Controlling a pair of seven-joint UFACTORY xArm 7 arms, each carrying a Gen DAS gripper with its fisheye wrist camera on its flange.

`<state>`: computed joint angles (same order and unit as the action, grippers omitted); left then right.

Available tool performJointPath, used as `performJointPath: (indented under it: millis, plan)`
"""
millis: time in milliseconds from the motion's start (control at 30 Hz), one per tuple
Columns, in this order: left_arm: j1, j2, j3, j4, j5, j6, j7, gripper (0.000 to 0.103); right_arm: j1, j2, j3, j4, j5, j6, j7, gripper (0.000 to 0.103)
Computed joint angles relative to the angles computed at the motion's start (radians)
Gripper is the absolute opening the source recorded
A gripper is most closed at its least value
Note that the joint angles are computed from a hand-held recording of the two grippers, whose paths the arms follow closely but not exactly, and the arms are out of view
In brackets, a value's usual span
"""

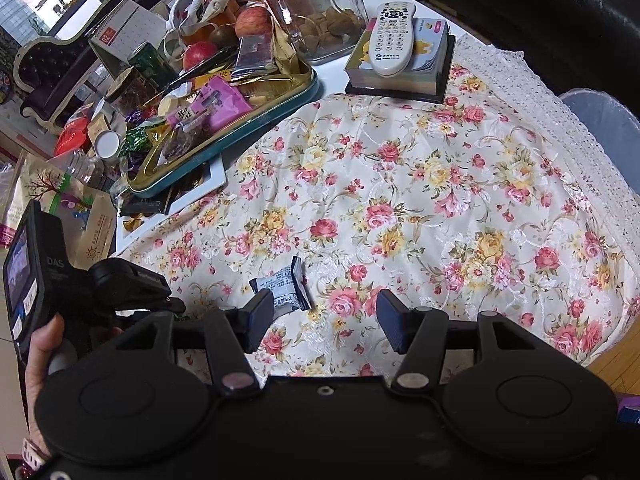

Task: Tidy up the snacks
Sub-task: 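Close the left tool on the green foil candy and lift it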

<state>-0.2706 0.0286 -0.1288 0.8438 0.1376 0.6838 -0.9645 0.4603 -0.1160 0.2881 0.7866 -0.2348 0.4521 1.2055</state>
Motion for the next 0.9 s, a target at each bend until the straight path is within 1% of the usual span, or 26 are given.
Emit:
performJointPath:
  millis: [67, 167, 300, 400, 500, 533, 633, 700, 800, 833, 900]
  plan:
    - [-0.001, -0.007, -0.001, -0.003, -0.016, 0.01, 0.0, 0.031, -0.001, -0.004, -0.001, -0.002, 0.002, -0.001, 0.006, 0.059]
    - [0.0, -0.009, 0.0, -0.005, 0.007, 0.026, -0.027, 0.031, -0.004, -0.007, -0.001, -0.003, 0.004, -0.004, 0.014, 0.059]
    - [0.008, -0.009, 0.005, -0.011, 0.016, 0.012, -0.029, 0.031, 0.0, 0.002, -0.001, 0.004, 0.012, -0.008, 0.001, 0.059]
    - [0.009, -0.002, 0.006, -0.005, 0.032, 0.02, -0.039, 0.031, 0.004, 0.008, 0.0, 0.007, 0.009, -0.005, -0.007, 0.059]
    - [0.006, 0.017, 0.003, 0.004, 0.033, 0.015, -0.015, 0.032, 0.004, 0.011, 0.0, 0.008, 0.006, 0.001, 0.001, 0.059]
    - [0.003, 0.019, 0.002, 0.005, 0.04, 0.013, -0.009, 0.036, 0.004, 0.011, -0.001, 0.008, 0.006, 0.001, 0.004, 0.059]
    - [-0.006, 0.018, -0.002, 0.004, 0.05, 0.002, 0.008, 0.036, 0.003, 0.008, -0.002, 0.006, -0.001, -0.001, 0.014, 0.059]
    - [-0.007, 0.015, -0.003, -0.007, 0.021, -0.03, 0.04, 0.036, 0.003, 0.006, -0.002, 0.004, -0.001, -0.004, 0.013, 0.059]
    - [-0.002, 0.016, -0.007, -0.017, -0.068, -0.073, 0.157, 0.036, 0.003, 0.006, -0.003, 0.004, 0.003, -0.002, 0.01, 0.059]
    - [-0.007, 0.022, -0.011, -0.011, -0.074, -0.075, 0.181, 0.036, 0.004, 0.006, -0.003, 0.004, 0.007, -0.003, 0.008, 0.059]
    - [-0.025, 0.035, -0.018, 0.003, -0.039, -0.072, 0.184, 0.036, 0.004, 0.005, -0.003, 0.004, 0.01, -0.003, 0.006, 0.059]
